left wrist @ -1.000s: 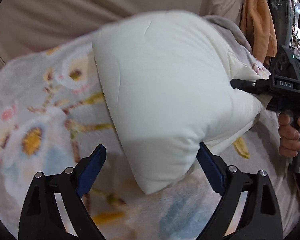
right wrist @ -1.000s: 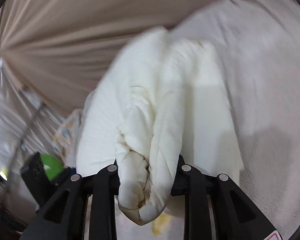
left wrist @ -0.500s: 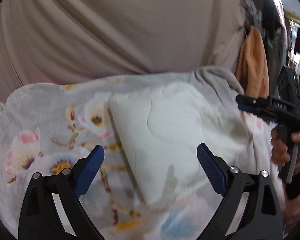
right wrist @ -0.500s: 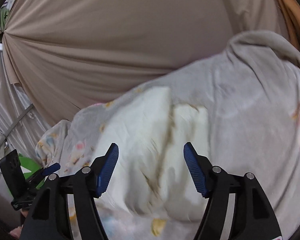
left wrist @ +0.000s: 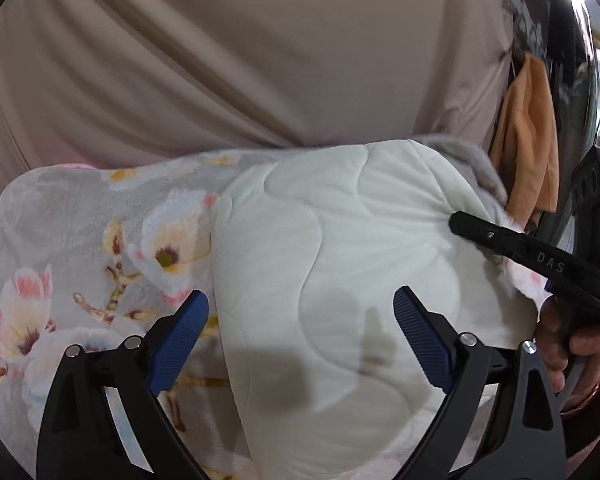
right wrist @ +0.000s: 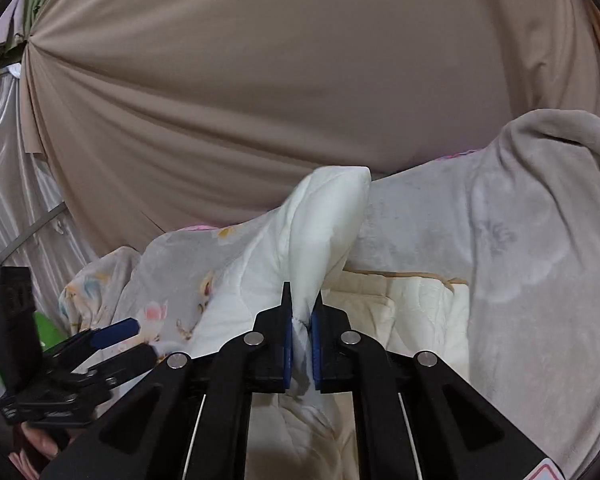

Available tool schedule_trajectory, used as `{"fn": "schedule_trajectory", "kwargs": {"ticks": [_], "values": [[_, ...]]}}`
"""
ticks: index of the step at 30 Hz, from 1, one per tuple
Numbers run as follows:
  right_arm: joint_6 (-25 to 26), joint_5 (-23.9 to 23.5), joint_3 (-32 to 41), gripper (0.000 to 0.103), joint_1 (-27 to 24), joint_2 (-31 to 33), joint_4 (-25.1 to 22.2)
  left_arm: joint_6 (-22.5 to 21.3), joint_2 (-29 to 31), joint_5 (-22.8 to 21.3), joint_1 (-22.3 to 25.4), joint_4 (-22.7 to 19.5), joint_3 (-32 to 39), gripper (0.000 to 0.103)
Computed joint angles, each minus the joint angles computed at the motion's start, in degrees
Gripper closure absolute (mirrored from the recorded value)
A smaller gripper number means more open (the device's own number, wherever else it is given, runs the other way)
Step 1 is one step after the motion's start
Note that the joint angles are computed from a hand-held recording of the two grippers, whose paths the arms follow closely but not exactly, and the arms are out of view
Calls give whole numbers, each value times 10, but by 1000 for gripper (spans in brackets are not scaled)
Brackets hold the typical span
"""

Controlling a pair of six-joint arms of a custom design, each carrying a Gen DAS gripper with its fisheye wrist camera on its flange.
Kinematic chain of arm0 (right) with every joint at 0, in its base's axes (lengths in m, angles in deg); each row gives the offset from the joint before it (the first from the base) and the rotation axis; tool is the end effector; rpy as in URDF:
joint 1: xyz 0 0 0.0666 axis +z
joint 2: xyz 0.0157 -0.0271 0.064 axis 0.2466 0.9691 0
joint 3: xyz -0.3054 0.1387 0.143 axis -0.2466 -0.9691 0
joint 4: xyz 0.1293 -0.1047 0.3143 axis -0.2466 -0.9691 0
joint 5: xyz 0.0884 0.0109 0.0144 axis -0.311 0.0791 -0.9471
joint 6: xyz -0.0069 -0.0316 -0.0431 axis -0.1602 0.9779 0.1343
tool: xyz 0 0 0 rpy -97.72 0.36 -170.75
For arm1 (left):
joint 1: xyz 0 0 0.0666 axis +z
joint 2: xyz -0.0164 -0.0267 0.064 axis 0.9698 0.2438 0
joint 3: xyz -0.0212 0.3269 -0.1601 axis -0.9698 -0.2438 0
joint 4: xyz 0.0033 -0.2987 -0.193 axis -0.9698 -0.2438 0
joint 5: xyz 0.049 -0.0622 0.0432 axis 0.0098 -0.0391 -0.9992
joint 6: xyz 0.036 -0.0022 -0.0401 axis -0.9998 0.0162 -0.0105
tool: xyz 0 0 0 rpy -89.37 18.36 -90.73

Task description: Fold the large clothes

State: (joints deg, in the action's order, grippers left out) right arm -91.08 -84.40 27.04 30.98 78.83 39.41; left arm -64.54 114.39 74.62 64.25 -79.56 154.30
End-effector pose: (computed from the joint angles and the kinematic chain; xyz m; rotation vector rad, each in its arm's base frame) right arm 0.5051 0.1632 0.5021 -0.1705 2.1571 0.7144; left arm 0.4336 -0.0897 0.4618 0.1283 2.2230 -0.1518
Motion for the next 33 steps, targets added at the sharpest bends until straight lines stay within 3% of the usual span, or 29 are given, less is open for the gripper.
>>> {"fn": "schedule_trajectory", "kwargs": {"ticks": [3,4,9,16,19,21,25,27,30,33], "values": [[-9,25,-25,97,-16,24,-26,10,27,-9,-11,6,-12,12],[-13,23,-41,96,-21,28,-13,19,30,3,-11,19,-21,12],[-12,21,-98,94,-24,34,53,30,37,-31,-24,47,-40,7],[-19,6,-98,91,-28,37,55,40,40,-59,-27,95,-75,5],[-24,15,-74,86,-27,36,12,43,39,-65,-26,84,-72,5],[-41,29,-52,76,-23,24,-28,44,37,-72,-25,82,-72,5],[-17,36,-70,76,-16,-36,-66,46,33,-71,-22,80,-73,5],[9,43,-105,81,-10,-72,-70,47,32,-69,-21,82,-74,5],[52,93,-149,84,3,-89,-80,48,29,-60,-23,80,-76,5],[44,73,-188,86,-9,-82,-46,44,25,-76,-31,76,-79,5]]}}
